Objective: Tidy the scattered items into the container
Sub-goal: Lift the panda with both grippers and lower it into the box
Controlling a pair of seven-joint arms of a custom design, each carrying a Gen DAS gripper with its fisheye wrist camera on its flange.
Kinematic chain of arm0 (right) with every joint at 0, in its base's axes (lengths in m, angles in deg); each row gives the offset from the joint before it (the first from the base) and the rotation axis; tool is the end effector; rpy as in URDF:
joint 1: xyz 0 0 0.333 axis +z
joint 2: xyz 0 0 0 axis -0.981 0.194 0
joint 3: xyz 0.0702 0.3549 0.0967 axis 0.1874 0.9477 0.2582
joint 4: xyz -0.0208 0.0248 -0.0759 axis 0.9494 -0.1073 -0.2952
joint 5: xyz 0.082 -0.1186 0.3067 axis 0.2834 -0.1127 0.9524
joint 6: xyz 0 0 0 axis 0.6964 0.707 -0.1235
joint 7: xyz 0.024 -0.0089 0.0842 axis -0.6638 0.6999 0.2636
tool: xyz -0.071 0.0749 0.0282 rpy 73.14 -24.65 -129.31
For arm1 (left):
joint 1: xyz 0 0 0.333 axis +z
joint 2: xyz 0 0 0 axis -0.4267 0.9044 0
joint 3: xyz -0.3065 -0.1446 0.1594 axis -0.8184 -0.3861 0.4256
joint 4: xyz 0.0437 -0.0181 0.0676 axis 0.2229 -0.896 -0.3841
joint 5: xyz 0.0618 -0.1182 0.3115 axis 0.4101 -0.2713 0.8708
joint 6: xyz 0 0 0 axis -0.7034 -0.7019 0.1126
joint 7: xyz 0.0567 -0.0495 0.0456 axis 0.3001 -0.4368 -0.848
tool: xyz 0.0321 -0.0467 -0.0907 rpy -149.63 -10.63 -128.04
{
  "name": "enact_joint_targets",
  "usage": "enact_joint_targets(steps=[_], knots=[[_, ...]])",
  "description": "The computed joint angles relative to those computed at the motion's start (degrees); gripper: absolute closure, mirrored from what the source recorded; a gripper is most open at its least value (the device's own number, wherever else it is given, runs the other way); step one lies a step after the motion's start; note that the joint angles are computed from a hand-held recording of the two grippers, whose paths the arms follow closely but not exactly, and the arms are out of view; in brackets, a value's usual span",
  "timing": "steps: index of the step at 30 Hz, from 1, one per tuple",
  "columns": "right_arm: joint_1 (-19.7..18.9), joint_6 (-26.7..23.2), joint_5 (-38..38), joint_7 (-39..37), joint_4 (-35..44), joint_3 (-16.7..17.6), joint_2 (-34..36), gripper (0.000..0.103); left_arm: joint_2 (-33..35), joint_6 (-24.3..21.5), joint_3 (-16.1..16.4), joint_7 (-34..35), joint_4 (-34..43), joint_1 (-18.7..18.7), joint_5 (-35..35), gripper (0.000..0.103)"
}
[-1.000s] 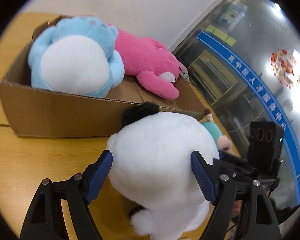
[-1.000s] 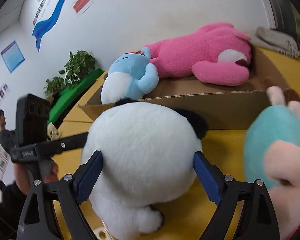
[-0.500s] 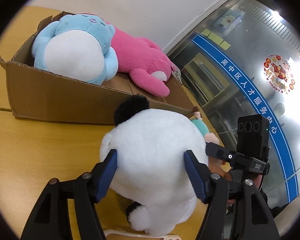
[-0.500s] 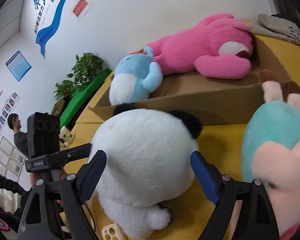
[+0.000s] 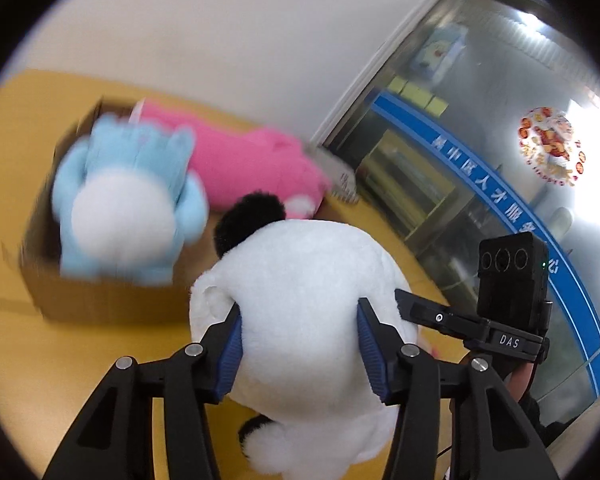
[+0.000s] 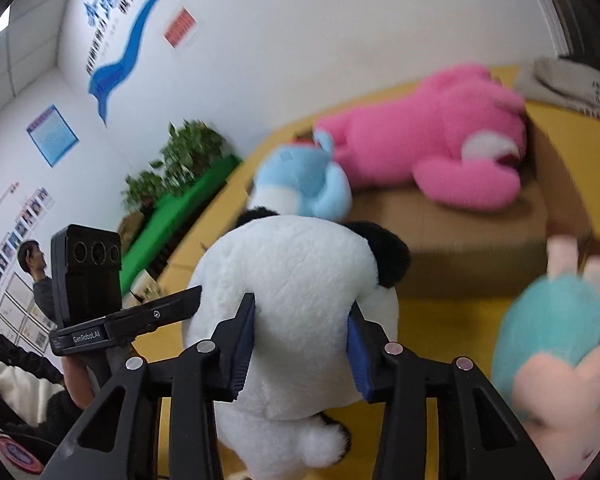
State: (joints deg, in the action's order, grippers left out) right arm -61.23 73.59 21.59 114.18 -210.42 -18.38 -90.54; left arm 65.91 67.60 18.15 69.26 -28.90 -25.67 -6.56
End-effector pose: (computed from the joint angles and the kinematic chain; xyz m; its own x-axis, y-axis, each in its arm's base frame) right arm 0.4289 0.0783 0.6032 0.2579 -0.8294 -0.4956 -0.6654 0.2195 -0.7135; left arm 0.5387 -0.0983 0.5999 -0.6167 -0.5883 0.5230 -0.6931 0.0910 -0.7150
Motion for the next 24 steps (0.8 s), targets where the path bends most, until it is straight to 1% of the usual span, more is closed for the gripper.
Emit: enact_joint_targets(steps=[3,5,8,9,11,13,14,15,16,17,18,19,21,23,24], knots=[[-0.37,2.60,-2.75,-1.72,5.39,-0.03,1.19,0.058,2.45,1.90,-0.95,0.82,8.41,-0.70,0.50,0.052],[-0.74,3.09,-4.03,-2.92,11.13,-1.18,4.50,0.058,6.65,3.42,-2.04,-0.80,15.50,-1.10,2.12,0.052],[-2.70,1.80,-6.29,-3.34,18.72,-2.21,10.18,0.058,14.18,5.05,-4.14,-5.00,26.45,-1.17,6.39,0.052],[-3.80,0.73,-7.90,-2.42,20.88,-2.29,12.39,0.058,17.66,5.04,-4.43,-8.02,30.74,-1.58,9.48,0.052],[-6.34,-2.26,-12.01,0.99,24.96,-2.20,17.35,0.058,22.67,4.67,-4.69,-12.95,36.09,-2.15,14.44,0.052],[-8.41,-6.11,-17.42,7.21,26.72,-2.07,20.92,0.058,26.81,3.55,-3.70,-18.91,38.90,-3.82,21.56,0.052],[-9.03,-7.46,-20.60,10.87,26.86,-2.00,22.38,0.058,29.09,3.01,-4.29,-22.23,40.61,-3.95,25.73,0.052],[-9.41,-8.46,-23.51,14.21,26.48,-1.87,23.54,0.058,29.79,2.25,-3.01,-23.70,40.31,-5.12,27.49,0.052],[-9.70,-9.51,-26.29,17.41,26.14,-1.76,24.70,0.058,30.50,2.34,-3.74,-25.57,39.65,-5.08,30.31,0.052],[-10.20,-9.56,-26.92,18.19,25.77,-1.18,25.16,0.058,29.59,4.89,-3.52,-23.73,36.99,-5.64,30.00,0.052],[-10.91,-9.10,-26.14,17.67,25.31,-0.27,25.11,0.057,28.71,7.19,-4.47,-22.48,34.99,-5.21,29.75,0.052],[-11.45,-9.34,-26.72,18.35,25.49,0.20,25.03,0.056,28.67,7.16,-5.20,-22.94,34.97,-4.58,29.92,0.052],[-11.90,-9.61,-29.18,20.42,26.10,0.57,24.77,0.050,29.13,6.09,-6.49,-24.06,35.93,-3.40,30.96,0.052],[-11.79,-8.78,-32.31,22.41,26.38,0.69,24.27,0.047,29.69,5.04,-7.85,-24.14,36.79,-2.24,32.37,0.050],[-11.85,-7.57,-32.47,22.09,26.29,1.05,23.82,0.047,29.74,4.69,-8.54,-24.07,36.92,-1.72,33.10,0.049]])
